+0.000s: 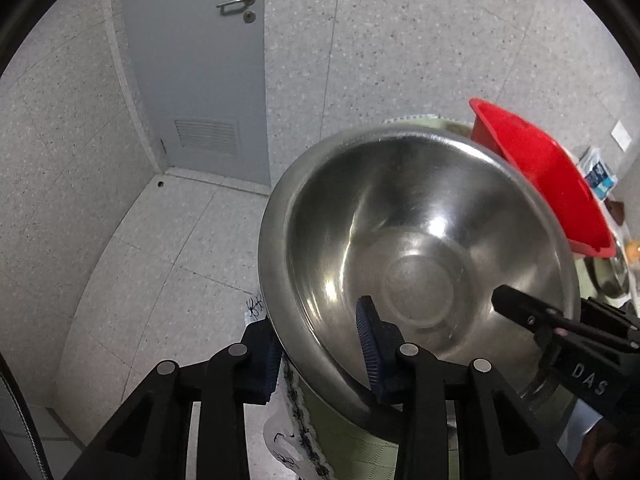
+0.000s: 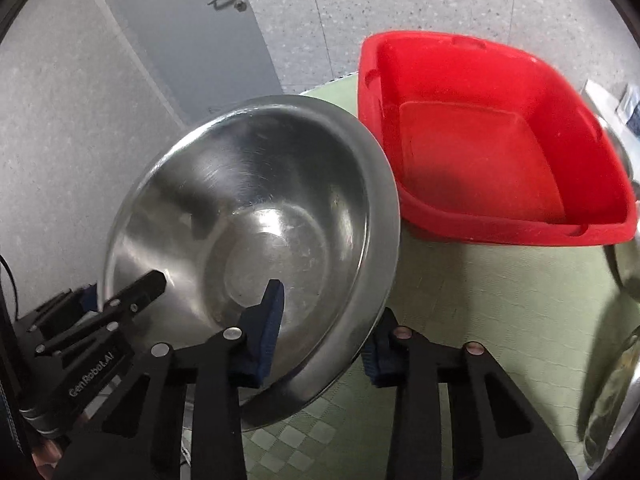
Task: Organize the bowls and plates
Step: 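Grip the large steel bowl rim with both tools and lower it into the red basin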
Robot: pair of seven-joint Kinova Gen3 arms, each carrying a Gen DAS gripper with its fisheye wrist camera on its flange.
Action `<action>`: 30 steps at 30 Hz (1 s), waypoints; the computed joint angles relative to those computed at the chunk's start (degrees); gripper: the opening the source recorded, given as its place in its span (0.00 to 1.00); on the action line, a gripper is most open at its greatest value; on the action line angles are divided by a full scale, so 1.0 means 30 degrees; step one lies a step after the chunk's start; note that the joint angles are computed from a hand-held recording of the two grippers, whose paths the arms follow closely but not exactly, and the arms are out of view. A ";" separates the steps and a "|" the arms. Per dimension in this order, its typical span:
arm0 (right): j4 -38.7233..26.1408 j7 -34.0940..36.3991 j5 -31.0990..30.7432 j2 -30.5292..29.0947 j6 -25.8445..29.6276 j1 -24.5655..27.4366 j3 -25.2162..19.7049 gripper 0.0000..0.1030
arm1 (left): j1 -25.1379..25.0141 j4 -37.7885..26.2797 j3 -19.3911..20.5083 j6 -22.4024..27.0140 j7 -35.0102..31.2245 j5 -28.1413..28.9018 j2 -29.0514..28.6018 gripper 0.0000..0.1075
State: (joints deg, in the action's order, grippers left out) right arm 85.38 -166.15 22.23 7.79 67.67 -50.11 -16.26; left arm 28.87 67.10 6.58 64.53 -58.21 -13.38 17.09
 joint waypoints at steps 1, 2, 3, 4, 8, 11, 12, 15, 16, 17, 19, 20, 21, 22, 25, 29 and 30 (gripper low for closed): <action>-0.0223 0.0054 0.0077 0.0117 0.0162 -0.0072 -0.0030 0.34 | -0.0039 -0.0033 0.0004 -0.0165 -0.0048 0.0024 -0.0025 0.29; -0.0337 0.0096 0.0040 0.0133 0.0202 -0.0099 -0.0026 0.34 | -0.0031 0.0148 -0.0017 -0.0322 -0.0045 -0.0030 -0.0229 0.29; -0.0405 0.0140 -0.0070 0.0081 0.0221 -0.0095 -0.0019 0.34 | 0.0172 0.0199 -0.0035 -0.0392 0.0159 -0.0308 -0.0366 0.28; -0.0404 0.0140 -0.0142 0.0010 0.0154 -0.0083 -0.0013 0.34 | 0.0390 0.0359 -0.0075 -0.0516 0.0321 -0.0753 -0.0645 0.28; -0.1052 0.0109 0.0353 -0.0091 0.0374 -0.0347 -0.0127 0.34 | 0.1062 0.1077 0.0063 -0.0962 0.1365 -0.2306 -0.1820 0.27; -0.1529 0.0127 0.0831 -0.0423 0.0475 -0.0412 -0.0167 0.34 | 0.1322 0.1226 0.0378 -0.1378 0.2120 -0.3391 -0.2439 0.27; -0.1677 0.0128 0.1097 -0.0550 0.0587 -0.0443 -0.0195 0.34 | 0.1432 0.1255 0.0509 -0.1485 0.2343 -0.3770 -0.2558 0.27; -0.2130 0.0212 0.1839 -0.1035 0.1130 -0.0313 -0.0256 0.34 | 0.1605 0.1341 0.0945 -0.2243 0.2563 -0.4381 -0.2850 0.27; -0.2349 0.0209 0.2154 -0.1133 0.1450 -0.0224 -0.0272 0.34 | 0.1665 0.1081 0.1095 -0.2481 0.2475 -0.4484 -0.2590 0.27; -0.2398 0.0094 0.2466 -0.1268 0.1685 -0.0164 -0.0323 0.34 | 0.1692 0.0877 0.1166 -0.2621 0.2305 -0.4413 -0.2450 0.27; -0.2472 0.0271 0.2820 -0.1644 0.2123 0.0296 -0.0285 0.34 | 0.1760 0.0315 0.1310 -0.3064 0.1754 -0.4029 -0.1939 0.28; -0.2523 0.0354 0.2958 -0.1774 0.2397 0.0550 -0.0277 0.34 | 0.1788 -0.0117 0.1293 -0.3083 0.1370 -0.3805 -0.1600 0.28; -0.2422 0.0452 0.3014 -0.1994 0.2576 0.0844 -0.0257 0.34 | 0.1835 -0.0623 0.1272 -0.3019 0.0938 -0.3527 -0.1251 0.28; -0.2375 0.0537 0.3070 -0.2161 0.2791 0.1136 -0.0271 0.34 | 0.1740 -0.1007 0.1250 -0.3197 0.0369 -0.3048 -0.0890 0.28; -0.2128 0.0925 0.2884 -0.2381 0.3084 0.2172 -0.0144 0.34 | 0.1789 -0.2938 0.1060 -0.2781 -0.1185 -0.1838 0.0675 0.28; -0.0891 0.2095 0.1351 -0.3249 0.2419 0.4068 0.0391 0.34 | 0.1447 -0.6478 0.1042 -0.0855 -0.3562 -0.0075 0.3166 0.28; -0.0560 0.2327 0.0964 -0.3300 0.2187 0.4552 0.0493 0.34 | 0.1442 -0.7362 0.0997 -0.0434 -0.4010 0.0182 0.3809 0.28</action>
